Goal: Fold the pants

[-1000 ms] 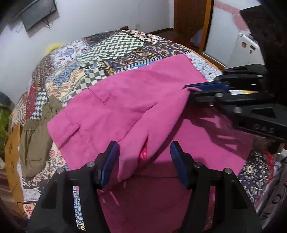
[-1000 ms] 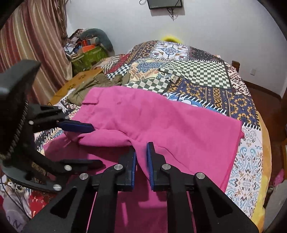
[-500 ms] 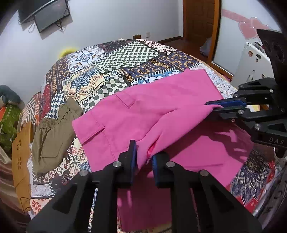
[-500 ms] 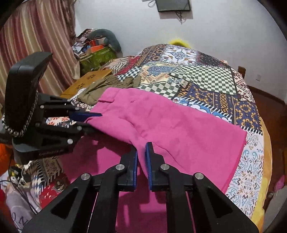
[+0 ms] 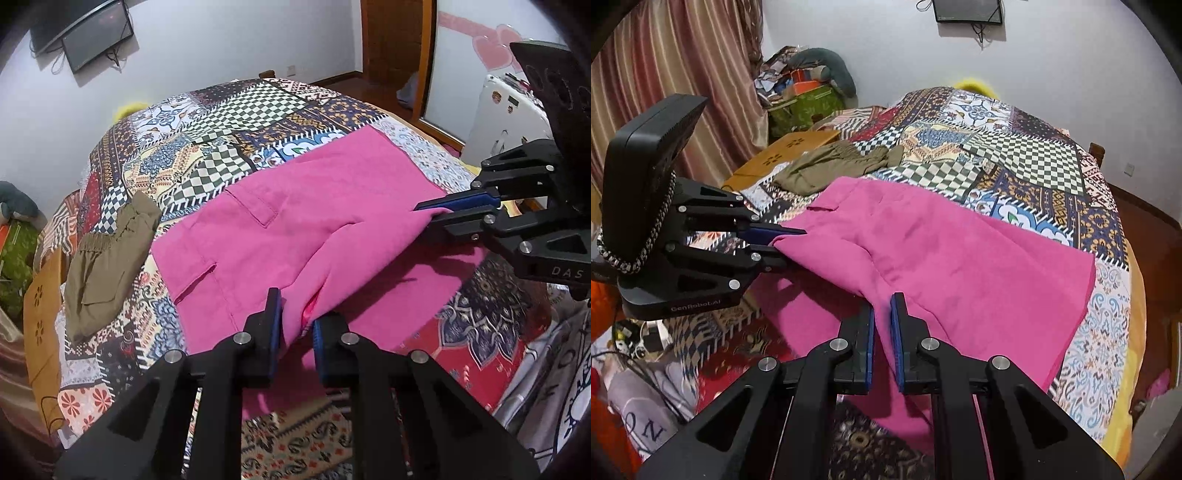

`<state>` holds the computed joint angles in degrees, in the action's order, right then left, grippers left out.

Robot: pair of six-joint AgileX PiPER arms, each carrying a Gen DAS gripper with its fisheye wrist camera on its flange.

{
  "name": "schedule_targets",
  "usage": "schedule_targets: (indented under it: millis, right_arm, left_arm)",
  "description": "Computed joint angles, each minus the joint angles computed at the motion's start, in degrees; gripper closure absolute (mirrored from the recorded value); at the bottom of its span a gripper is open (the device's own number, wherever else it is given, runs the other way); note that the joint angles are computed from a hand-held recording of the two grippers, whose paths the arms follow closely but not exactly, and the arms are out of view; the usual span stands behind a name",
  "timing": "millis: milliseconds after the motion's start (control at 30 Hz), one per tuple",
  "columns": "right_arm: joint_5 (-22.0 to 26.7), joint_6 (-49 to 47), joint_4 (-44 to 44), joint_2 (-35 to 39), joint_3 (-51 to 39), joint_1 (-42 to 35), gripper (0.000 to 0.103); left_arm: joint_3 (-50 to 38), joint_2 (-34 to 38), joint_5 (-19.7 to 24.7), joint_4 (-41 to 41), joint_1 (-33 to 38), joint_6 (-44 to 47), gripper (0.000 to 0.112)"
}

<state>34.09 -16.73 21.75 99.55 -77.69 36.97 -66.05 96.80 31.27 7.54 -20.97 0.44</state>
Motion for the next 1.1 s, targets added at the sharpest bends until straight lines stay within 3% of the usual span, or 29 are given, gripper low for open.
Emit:
schedule_targets:
  millis: [533,733,933,1100]
  right_arm:
    - [1.82,1.69,0.88,-0.31,2.78,0.1,0.095]
    - [3.55,4.57,-1.26,-0.78,2.75,-0.42,0.08]
    - [3.95,5.3,-1.12,-3.33,6.02,-2.24,0.078]
    - [4.15,7.96,-3.02,-6.64,9.64,-4.03,0.076]
  left_arm:
    - [4.14,-1.23,-1.19,-1.63,-0.85,-0.74,0.097]
    - [4.6,-2.58,-0.19,-6.04,0.73,2.47,0.089]
    - [7.03,-6.66,0.79,-13.58,3.77,8.03,0.086]
    - [8.89,-10.48,0.84,-10.31,5.11,4.65,0.076]
